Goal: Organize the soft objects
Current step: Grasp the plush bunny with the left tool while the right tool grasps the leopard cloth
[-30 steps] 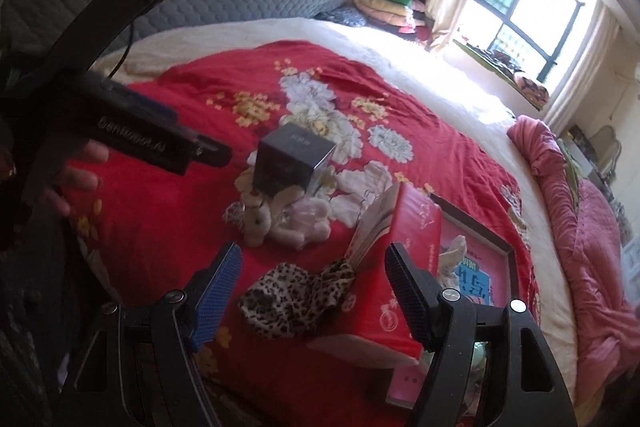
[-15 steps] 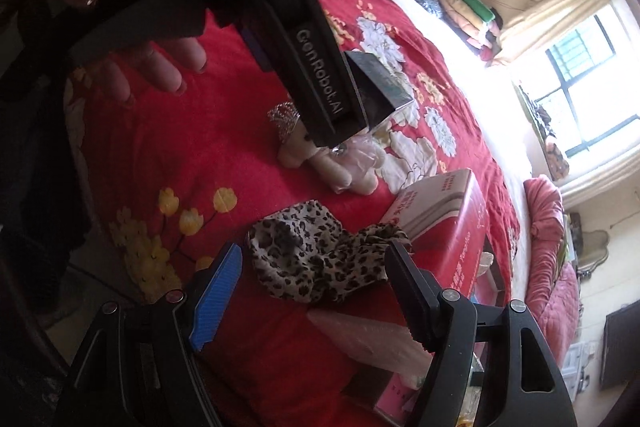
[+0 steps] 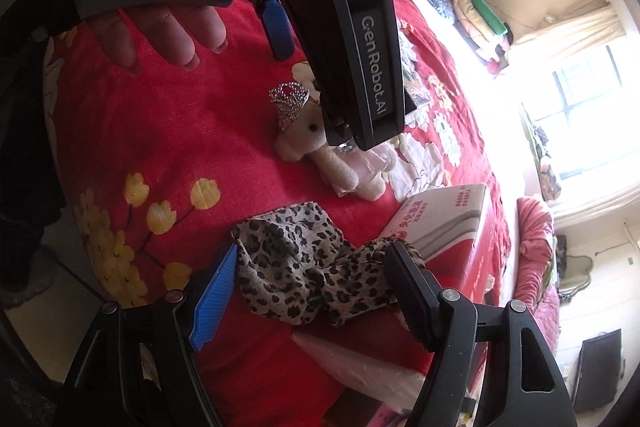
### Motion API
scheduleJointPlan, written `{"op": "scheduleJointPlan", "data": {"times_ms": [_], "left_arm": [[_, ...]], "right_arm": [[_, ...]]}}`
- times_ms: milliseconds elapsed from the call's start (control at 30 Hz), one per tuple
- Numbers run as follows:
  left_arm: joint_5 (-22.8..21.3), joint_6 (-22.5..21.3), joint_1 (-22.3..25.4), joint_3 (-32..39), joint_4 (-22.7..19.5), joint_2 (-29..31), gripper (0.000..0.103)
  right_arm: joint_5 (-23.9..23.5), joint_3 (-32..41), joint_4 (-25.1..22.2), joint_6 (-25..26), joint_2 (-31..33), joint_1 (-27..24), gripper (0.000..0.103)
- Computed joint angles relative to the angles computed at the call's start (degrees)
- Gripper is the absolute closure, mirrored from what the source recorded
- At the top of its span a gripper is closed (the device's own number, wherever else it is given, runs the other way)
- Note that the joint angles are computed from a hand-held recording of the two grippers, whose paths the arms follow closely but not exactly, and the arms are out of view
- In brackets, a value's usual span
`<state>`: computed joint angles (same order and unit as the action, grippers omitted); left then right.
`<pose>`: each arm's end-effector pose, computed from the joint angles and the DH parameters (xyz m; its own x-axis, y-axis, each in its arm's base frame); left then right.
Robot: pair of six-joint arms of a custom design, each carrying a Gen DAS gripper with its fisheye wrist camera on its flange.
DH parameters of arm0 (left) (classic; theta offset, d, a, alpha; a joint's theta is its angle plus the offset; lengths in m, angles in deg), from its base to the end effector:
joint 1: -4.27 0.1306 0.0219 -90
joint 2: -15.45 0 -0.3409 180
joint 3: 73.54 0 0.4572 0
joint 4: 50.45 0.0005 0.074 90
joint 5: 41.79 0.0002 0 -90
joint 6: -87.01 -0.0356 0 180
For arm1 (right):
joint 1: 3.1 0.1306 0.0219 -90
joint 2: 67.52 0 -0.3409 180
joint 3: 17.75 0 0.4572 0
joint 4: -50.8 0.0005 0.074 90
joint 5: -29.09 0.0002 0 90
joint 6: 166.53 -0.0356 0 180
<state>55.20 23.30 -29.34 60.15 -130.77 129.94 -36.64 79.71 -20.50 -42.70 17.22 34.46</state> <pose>0.5367 -0.3625 0.4954 -0.9188 0.0828 -0.3858 0.2135 0.9266 -0.3095 0.3992 0.2879 0.4798 -0.3471 -0.9072 -0.2378 -0.6971 0.4192 -0.5816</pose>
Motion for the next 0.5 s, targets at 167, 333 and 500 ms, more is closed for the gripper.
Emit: {"op": "scheduleJointPlan", "data": {"times_ms": [167, 333, 500], "left_arm": [[0.63, -0.74, 0.24, 0.57, -0.09, 0.92, 0.016], [1.77, -0.72, 0.66, 0.36, 0.62, 1.05, 0.016], [2.09, -1.03, 0.78, 0.45, 0.81, 1.28, 0.016]], "right_arm": [[0.60, 0.29, 1.95, 2.20, 1.17, -0.81, 0.028], [-0.75, 1.27, 2.05, 2.42, 2.78, -1.56, 0.034], [-2.47, 2.78, 1.65, 0.73, 4.14, -2.17, 0.053]]}}
